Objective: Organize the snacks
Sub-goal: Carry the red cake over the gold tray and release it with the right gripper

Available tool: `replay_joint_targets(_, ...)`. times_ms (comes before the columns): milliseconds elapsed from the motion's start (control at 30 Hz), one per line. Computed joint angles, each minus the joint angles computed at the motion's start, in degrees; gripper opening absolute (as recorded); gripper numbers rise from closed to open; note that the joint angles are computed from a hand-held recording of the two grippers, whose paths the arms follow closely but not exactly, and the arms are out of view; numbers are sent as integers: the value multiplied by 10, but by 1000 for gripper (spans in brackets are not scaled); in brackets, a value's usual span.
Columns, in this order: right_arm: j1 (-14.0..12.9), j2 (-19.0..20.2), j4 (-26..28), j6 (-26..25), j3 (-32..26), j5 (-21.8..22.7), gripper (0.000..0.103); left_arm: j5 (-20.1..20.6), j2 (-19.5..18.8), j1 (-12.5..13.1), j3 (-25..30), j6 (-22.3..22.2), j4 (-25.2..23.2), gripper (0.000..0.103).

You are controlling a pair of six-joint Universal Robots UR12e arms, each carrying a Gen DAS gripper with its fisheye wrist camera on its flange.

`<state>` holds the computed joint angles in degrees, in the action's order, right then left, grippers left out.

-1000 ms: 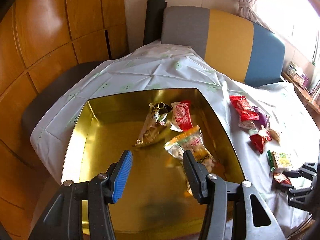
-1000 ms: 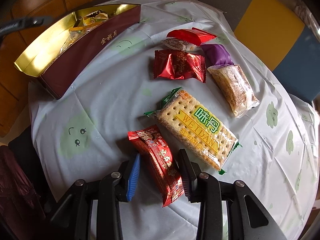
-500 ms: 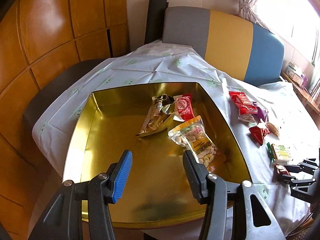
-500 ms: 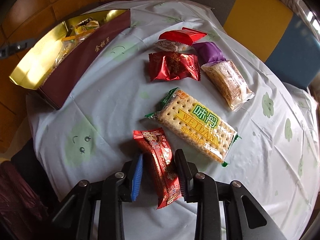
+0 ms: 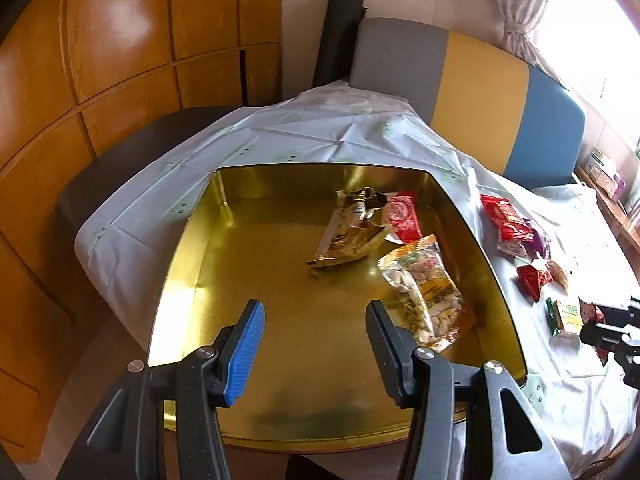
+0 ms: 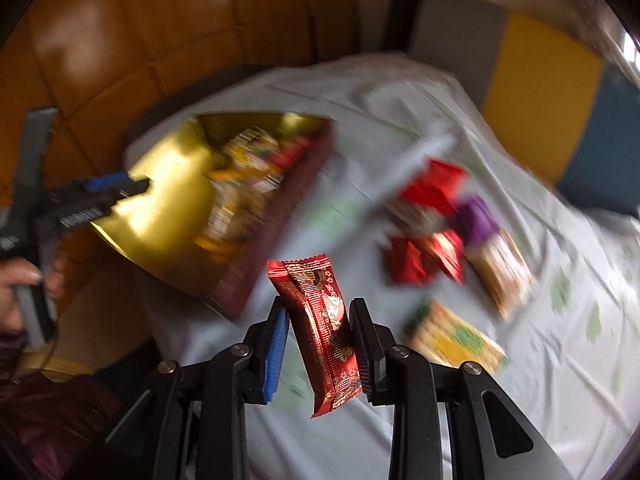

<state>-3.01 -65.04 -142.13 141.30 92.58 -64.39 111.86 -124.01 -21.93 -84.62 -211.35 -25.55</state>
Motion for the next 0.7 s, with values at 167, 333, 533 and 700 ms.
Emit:
replay_joint_targets(167,34,16,23,-36,-27,21,31,-1,6,4,-11,-10,1,54)
replay_joint_targets(333,64,42,70,-73,-61,-1,32,-3,9,8,-17,-19,-1,54)
replay_joint_targets(533,82,55,88,-105,-67,-55,32,-7,12,12,-26,-28,-4,54)
replay_joint_targets(700,75,51,84,-105,-60,-48,32,-8,11,13,-25,-31,-7,54)
